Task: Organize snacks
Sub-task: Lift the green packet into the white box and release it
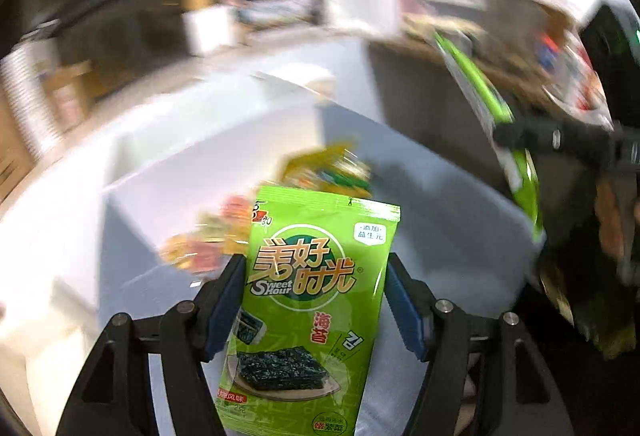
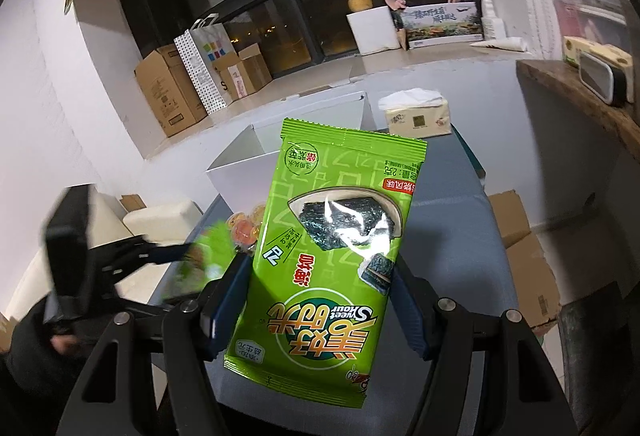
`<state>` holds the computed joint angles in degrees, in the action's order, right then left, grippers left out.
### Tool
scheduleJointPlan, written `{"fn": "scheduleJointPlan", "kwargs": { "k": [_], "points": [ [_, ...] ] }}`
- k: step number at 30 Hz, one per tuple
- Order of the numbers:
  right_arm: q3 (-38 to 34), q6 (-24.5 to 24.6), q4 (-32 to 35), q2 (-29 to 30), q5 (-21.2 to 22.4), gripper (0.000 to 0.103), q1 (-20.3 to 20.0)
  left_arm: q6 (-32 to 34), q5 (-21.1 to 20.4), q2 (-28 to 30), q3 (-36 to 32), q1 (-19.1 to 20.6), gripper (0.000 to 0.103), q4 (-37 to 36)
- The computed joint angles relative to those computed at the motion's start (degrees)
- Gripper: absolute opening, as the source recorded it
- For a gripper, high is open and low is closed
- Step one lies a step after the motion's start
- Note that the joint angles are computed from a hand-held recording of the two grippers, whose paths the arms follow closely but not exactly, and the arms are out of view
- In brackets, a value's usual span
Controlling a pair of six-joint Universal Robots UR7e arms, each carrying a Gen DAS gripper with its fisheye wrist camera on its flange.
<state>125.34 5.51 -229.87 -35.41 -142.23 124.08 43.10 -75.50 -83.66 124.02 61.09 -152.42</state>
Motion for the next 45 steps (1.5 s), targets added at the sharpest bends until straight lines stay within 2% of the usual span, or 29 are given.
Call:
{"fn": "scheduleJointPlan", "kwargs": {
  "k": [2, 5, 8, 10, 13, 17, 19, 24, 29, 31, 33, 34, 35, 36, 37, 39, 40, 45],
  "points": [
    [-0.88, -1.28, 0.87, -0.21, 0.92, 0.072, -0.54, -6.63, 0.57, -1.27, 0.8, -0.13, 0.072, -2.81],
    [-2.42, -3.06, 3.06, -0.23, 1.88, 0.072, -1.24, -15.37, -0.84, -2.86, 0.32, 0.51, 0.072, -1.9],
    [-3.9, -5.02, 5.2, -0.2, 3.36, 0.072, -2.01, -17.24, 0.65, -1.71, -0.01, 0.28, 0.072, -5.19],
    [-4.7, -6.05, 5.87, -0.19, 4.28, 0.072, -2.52, -18.3, 0.59, -1.56, -1.2, 0.39, 0.072, -4.81],
    [-6.18, -7.53, 7.41, -0.31, 5.27, 0.072, -3.19, -18.16, 1.52, -0.53, -2.69, -0.22, 0.072, -6.02],
    [-10.46, -11.03, 10.75, -0.96, 6.41, 0.072, -4.45, -17.12, 0.97, 4.38, -7.34, 0.15, 0.072, -9.26],
    [-13.65, -13.23, 12.7, -1.45, 7.49, 0.072, -5.4, -17.07, 0.51, 7.71, -11.8, 0.26, 0.072, -8.57],
    [-23.36, -15.73, 20.85, -1.76, 9.29, 0.072, -8.19, -14.43, 2.71, 17.04, -22.06, -0.1, 0.073, -12.78],
    [-33.39, -14.51, 30.15, -0.46, 8.38, 0.072, -11.17, -14.92, 2.65, 26.61, -34.93, 1.04, 0.074, -7.17],
    [-36.6, -14.64, 33.71, 0.46, 7.84, 0.073, -12.36, -13.42, 0.86, 30.37, -39.48, 1.85, 0.078, -5.76],
    [-38.7, -14.93, 36.1, 1.17, 7.56, 0.076, -13.31, -13.21, 3.54, 33.6, -42.59, 1.78, 0.081, -6.19],
    [-39.8, -15.17, 36.79, 1.63, 7.55, 0.079, -13.83, -13.88, 3.38, 35.3, -45.03, 2.19, 0.093, -4.33],
    [-40.73, -15.21, 37.25, 1.97, 7.93, 0.089, -14.53, -14.61, 2.77, 36.41, -46.56, 2.62, 0.101, -3.05],
    [-41.22, -14.75, 37.7, 2.18, 7.48, 0.095, -14.91, -14.92, 2.56, 37.3, -47.64, 2.9, 0.102, -2.89],
    [-41.23, -13.62, 37.89, 2.22, 6.99, 0.095, -15.27, -15.11, 3.42, 38.11, -48.59, 3.03, 0.102, -2.61],
    [-39.27, -10.92, 37.11, 1.11, 8.73, 0.098, -16.25, -15.46, 4.48, 38.63, -49.13, 3.16, 0.102, -1.58],
    [-38.29, -10.05, 37.23, 0.52, 9.5, 0.101, -16.65, -15.56, 3.74, 38.4, -48.89, 3.38, 0.102, -1.06],
    [-34.68, -12.4, 33.16, -0.46, 9.19, 0.103, -16.9, -13.85, 2.24, 36.18, -45.1, 3.63, 0.103, -3.12]
  ]
}}
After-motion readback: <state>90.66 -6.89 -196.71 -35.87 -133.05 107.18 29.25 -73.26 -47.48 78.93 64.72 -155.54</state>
